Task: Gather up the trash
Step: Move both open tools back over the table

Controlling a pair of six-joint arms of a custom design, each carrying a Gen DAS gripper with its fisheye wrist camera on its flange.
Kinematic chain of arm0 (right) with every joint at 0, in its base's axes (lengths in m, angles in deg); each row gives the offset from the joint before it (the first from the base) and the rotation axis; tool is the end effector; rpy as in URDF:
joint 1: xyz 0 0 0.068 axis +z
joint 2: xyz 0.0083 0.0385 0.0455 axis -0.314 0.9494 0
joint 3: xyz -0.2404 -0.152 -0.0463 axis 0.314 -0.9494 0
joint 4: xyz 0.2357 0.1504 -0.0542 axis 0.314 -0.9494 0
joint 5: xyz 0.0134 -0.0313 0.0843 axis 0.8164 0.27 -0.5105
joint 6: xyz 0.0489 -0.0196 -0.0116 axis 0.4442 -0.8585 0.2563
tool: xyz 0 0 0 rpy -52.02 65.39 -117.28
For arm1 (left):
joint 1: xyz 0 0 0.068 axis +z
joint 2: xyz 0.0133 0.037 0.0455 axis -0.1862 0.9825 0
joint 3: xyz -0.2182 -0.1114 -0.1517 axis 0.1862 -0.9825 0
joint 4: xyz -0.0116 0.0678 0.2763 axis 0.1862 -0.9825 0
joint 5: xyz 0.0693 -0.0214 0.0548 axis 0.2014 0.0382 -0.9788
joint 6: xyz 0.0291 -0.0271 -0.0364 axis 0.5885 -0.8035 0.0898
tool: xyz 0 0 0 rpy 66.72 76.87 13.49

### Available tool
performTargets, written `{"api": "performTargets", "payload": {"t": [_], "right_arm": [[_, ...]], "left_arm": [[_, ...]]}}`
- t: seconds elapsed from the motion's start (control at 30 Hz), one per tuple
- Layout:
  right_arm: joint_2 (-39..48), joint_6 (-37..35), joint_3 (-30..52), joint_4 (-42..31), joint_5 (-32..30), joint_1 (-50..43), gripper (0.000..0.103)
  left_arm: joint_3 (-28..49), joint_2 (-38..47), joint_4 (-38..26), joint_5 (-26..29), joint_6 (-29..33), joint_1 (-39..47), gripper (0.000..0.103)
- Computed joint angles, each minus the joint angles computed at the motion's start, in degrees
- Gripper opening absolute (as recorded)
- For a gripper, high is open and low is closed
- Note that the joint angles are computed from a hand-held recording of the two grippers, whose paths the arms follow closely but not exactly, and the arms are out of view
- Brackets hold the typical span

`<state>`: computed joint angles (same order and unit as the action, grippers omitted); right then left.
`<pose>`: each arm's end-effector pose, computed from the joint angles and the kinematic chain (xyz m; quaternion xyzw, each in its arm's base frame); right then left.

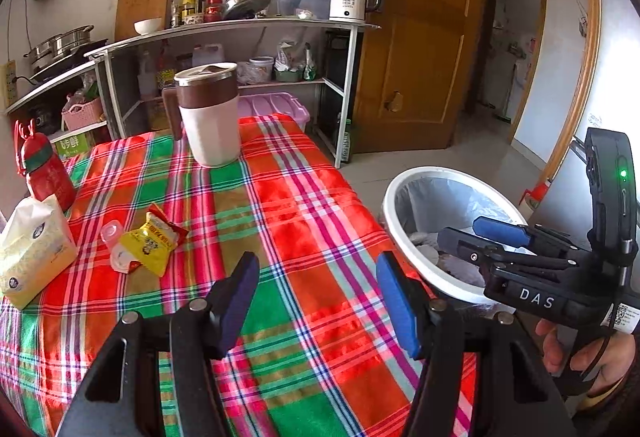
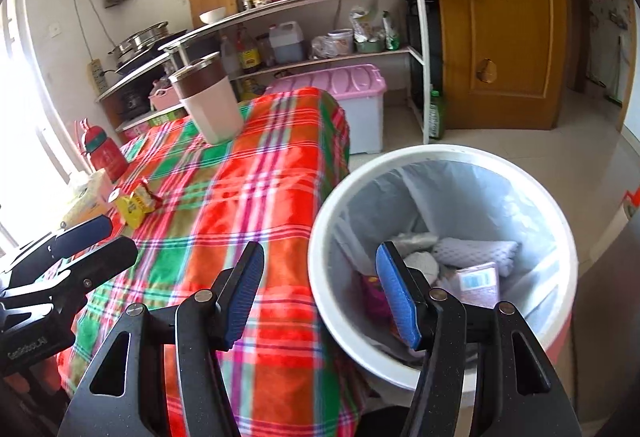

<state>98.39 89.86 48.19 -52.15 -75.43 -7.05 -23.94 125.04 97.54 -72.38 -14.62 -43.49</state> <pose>0.2216 0.0458 0.0756 -0.0045 0.9170 0.1016 0.3857 0.2182 -0.1344 0.0861 0.1228 0.8946 -0.1050 0.4166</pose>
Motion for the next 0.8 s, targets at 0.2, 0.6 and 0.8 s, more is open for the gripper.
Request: {"api": "performTargets", "payload": {"t": [0.2, 0.6, 0.8], "right_arm": [[2.70, 1.96, 2.74, 0.40, 2.27, 6.25, 0.060], [11.42, 2.64, 12.41, -1.53, 4.79, 16.77, 0.060], [17.80, 3.26, 19.74, -4.04, 2.73, 19.85, 0.060]], "left_arm": [[-3.30, -2.13, 1.60, 2.97, 1.34, 7.33, 0.064], [-6.34, -1.54, 4.58, 11.88, 6.26, 27.40, 0.065], [-4.76, 2.13, 5.02, 14.83, 9.64, 34.57, 0.065]]}}
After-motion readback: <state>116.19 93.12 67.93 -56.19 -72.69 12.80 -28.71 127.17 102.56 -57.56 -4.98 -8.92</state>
